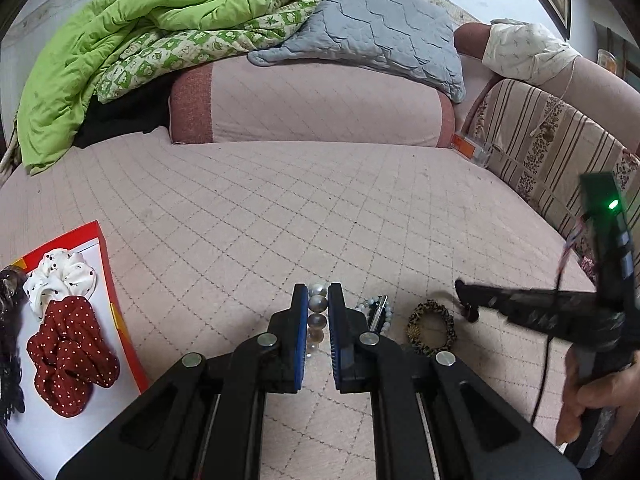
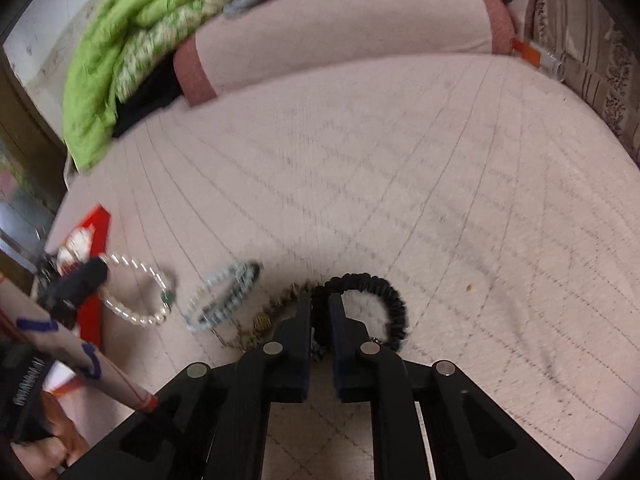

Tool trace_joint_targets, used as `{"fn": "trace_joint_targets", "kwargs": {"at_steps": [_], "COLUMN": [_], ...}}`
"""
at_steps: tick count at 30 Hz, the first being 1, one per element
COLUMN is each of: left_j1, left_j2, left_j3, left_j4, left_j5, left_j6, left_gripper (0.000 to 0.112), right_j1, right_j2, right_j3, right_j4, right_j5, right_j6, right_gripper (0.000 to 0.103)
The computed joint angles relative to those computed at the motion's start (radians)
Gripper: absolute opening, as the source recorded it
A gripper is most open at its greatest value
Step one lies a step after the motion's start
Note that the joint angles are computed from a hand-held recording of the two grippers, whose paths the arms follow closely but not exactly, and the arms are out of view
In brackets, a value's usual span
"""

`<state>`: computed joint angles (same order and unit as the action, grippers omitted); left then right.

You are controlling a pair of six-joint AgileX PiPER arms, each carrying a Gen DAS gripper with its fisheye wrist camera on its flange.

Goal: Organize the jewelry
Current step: 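Lift the pearl bracelet with the left tool while the right tool lifts the black hair tie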

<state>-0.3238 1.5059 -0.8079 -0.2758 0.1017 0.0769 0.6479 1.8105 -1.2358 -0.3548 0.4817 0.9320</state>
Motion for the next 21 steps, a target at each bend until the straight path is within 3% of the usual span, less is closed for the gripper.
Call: {"fn": "trace_joint_targets", "kwargs": {"at_steps": [4, 6, 9, 21], "left_j1": [0.005, 0.004, 0.005, 0.014], "left_j2": [-0.012, -0.019, -0.023, -0.072], "left_j3": [0.005, 0.008, 0.011, 0.025], "left_j4": [-0.007, 0.021, 0.033, 0.195], "left_j5": [-0.001, -0.004, -0.003, 0.01], "left_j6": [0.008, -0.023, -0.032, -0.189], "left_gripper": [0.009, 0.009, 0.009, 0.009], "right_j1": [-0.028, -0.023, 0.019, 0.061], "right_j2": [-0.088, -0.108, -0.108, -0.073], "right_j3": [0.109, 0.131, 0.118, 0.065], "right_j4": [0.005, 0.001, -0.168, -0.135], "right_j5": [-0.199, -0.258, -0.259, -0.261], "right_j6": [0.043, 0.044, 0.191, 0.163], "right_gripper": [0.009, 0.009, 0.009, 0.009]}}
